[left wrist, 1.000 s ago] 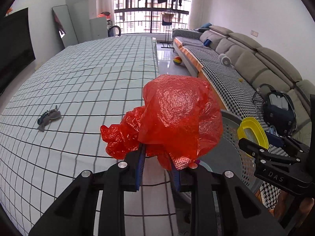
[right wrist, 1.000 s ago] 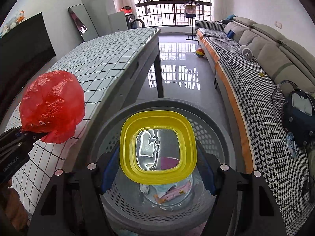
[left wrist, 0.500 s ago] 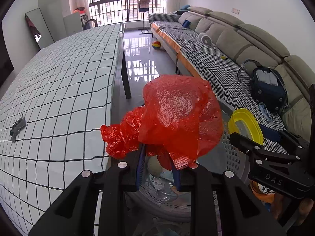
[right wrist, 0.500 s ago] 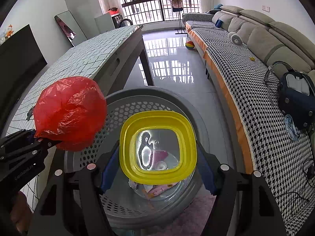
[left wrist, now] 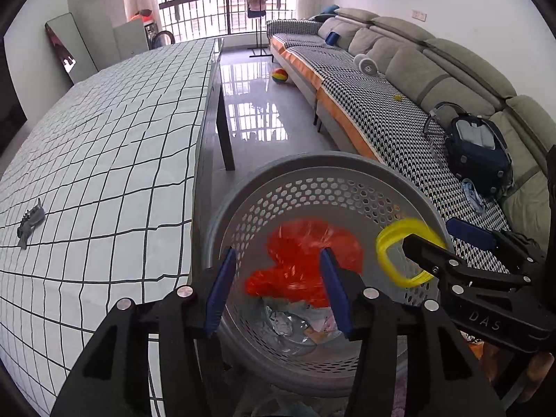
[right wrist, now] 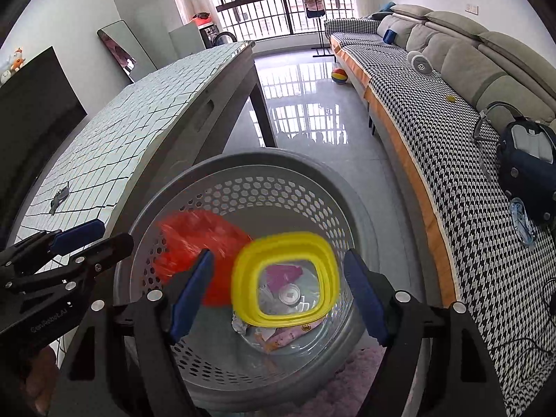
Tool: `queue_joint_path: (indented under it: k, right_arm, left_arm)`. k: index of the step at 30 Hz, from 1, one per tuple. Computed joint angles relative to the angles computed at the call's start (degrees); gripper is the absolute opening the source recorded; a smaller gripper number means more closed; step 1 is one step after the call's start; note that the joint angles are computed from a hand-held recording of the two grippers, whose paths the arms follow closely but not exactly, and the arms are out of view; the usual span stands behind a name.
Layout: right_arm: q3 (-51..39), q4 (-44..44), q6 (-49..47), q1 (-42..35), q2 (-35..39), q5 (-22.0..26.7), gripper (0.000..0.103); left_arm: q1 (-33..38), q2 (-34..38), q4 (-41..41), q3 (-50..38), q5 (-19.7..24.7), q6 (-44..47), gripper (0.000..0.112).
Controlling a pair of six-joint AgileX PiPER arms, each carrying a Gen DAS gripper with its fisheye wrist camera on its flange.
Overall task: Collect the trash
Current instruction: 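Carry bag and ring over the grey basket and open both grippers, then move both grippers back over the table toward the grey toy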
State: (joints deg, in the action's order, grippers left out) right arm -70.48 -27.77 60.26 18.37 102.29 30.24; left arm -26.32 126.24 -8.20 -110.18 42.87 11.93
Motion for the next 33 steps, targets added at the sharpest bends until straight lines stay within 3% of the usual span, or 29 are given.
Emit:
queue_joint_path:
  k: [18,33]
  right_arm:
    - [-0.8,0.1,1.0,0.8,-0.1,0.9,0.074]
    - [-5.6,-2.6,1.8,4.1,1.3,3.8,0.075]
  left_arm:
    - [1.1,-1.9,1.4,2.7,-2.0,-2.1,0.063]
    - [4.6,-6.3,0.8,7.7,-6.6,-2.2,0.075]
